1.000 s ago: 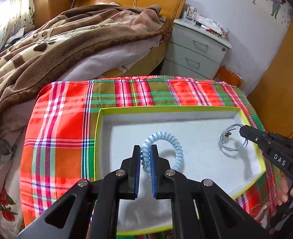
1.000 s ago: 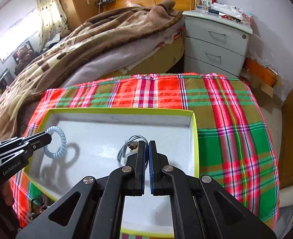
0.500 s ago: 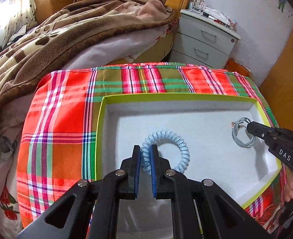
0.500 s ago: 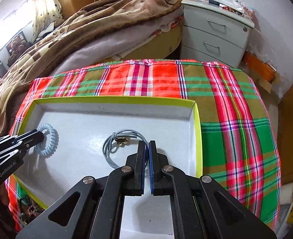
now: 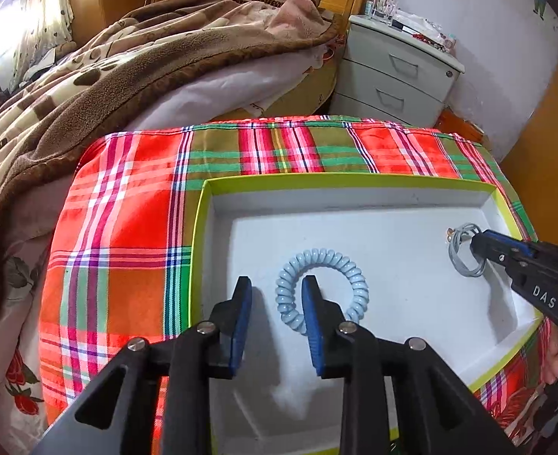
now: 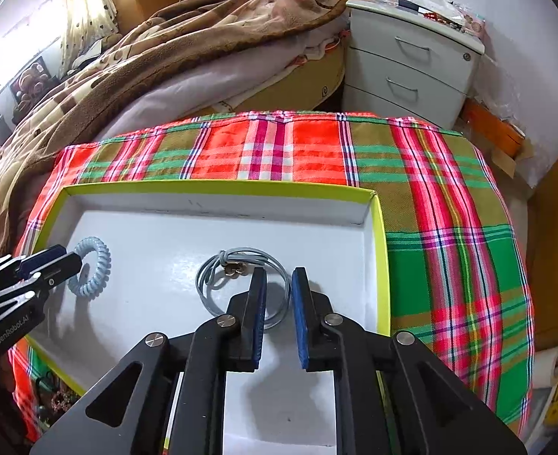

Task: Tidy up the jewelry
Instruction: 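Carry both items into the yellow box and open both tools to release them, then grasp the clear pink claw clip with the right tool while the left withdraws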

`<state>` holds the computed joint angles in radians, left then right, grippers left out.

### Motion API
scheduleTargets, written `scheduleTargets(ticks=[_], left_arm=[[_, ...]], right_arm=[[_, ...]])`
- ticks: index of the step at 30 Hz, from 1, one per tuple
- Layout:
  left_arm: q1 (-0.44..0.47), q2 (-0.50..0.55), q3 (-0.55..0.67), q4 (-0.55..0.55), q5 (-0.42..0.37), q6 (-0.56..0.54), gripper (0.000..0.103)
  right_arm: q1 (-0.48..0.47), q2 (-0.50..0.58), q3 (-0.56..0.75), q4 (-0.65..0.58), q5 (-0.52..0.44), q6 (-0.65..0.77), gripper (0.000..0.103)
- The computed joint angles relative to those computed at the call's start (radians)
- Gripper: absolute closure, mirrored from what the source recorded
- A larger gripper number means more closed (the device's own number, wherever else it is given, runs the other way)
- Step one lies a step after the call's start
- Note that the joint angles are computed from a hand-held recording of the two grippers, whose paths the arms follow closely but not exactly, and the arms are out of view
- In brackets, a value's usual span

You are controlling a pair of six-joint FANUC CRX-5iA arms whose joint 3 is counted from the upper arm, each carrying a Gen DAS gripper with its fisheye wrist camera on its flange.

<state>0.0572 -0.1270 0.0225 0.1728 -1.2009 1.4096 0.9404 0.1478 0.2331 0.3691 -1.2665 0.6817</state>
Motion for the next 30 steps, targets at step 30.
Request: scheduleTargets(ticks=[30], left_arm=[[0.204,-0.398,-0.265,0.203,-0.028,-0.14,0.065]], right_arm=[[0.314,-0.337,-0.366,0.311,-0.054,-0.494,0.059]])
